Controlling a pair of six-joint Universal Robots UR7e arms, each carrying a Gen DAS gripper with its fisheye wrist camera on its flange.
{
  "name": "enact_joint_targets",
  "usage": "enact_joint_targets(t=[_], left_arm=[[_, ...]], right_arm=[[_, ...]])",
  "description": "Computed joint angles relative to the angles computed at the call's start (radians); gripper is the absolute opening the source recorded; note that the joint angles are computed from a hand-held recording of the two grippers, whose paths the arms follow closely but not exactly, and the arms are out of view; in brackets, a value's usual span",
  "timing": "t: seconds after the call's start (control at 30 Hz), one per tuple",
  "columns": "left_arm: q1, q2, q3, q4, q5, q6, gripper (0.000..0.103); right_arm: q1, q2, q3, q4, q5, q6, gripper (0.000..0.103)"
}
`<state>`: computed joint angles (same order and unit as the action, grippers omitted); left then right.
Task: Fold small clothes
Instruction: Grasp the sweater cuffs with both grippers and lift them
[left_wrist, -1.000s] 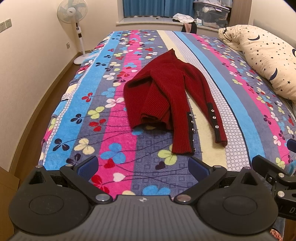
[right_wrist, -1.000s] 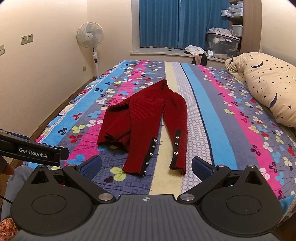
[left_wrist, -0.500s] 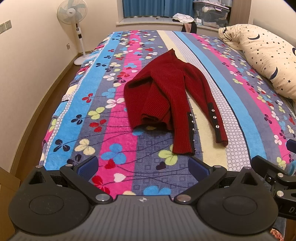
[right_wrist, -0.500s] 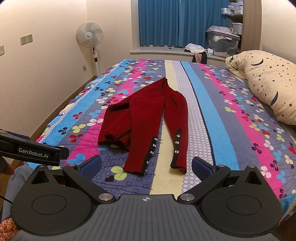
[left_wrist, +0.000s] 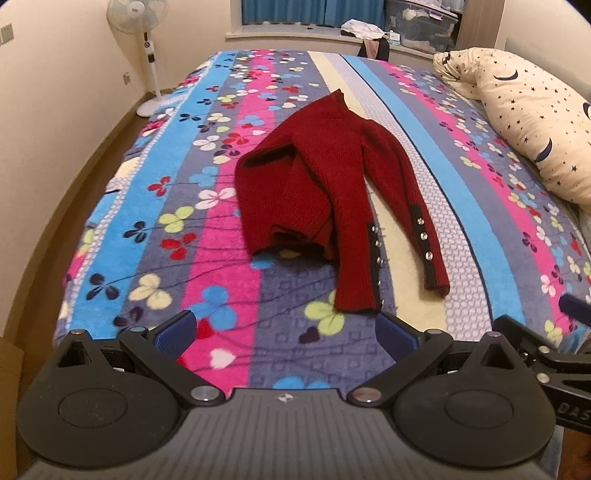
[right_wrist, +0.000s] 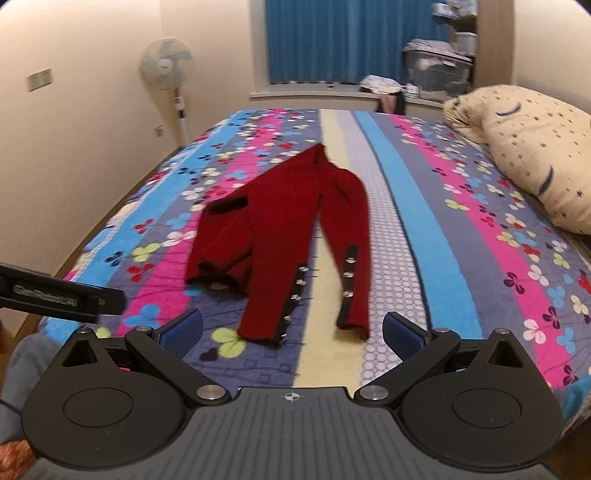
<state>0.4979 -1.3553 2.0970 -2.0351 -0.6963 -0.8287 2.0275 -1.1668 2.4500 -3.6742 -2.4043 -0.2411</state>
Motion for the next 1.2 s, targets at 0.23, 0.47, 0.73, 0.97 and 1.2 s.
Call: enact_joint_targets(t=[0.23, 0.47, 0.73, 0.97, 1.2], left_arm=[[0.151, 0.242, -0.105, -0.337, -0.073, 0.343, 0.103], [0.321, 0.547, -0.353, -0.338, -0.177, 0.485, 0.103], [0.407, 0.723, -0.592, -0.152, -0.27, 0.458, 0.015], [0.352, 0.603, -0.616, -0.544, -0.199, 0.663, 0.013], [0.499, 0.801, -1.212, -0.935, 0.351, 1.169, 0.012]], right_arm=[[-0.191, 0.094, -0.052, -0.101, 0.012, -0.041, 0.102], [-0.398, 0.194, -0.18, 0.002, 0.136, -0.093, 0.102], [-0.484, 0.294, -0.326, 0.079, 0.164, -0.217, 0.019], [-0.502, 0.251, -0.351, -0.147, 0.161, -0.357, 0.018], [-0.54, 0.249, -0.625, -0.145, 0.112, -0.46, 0.018]])
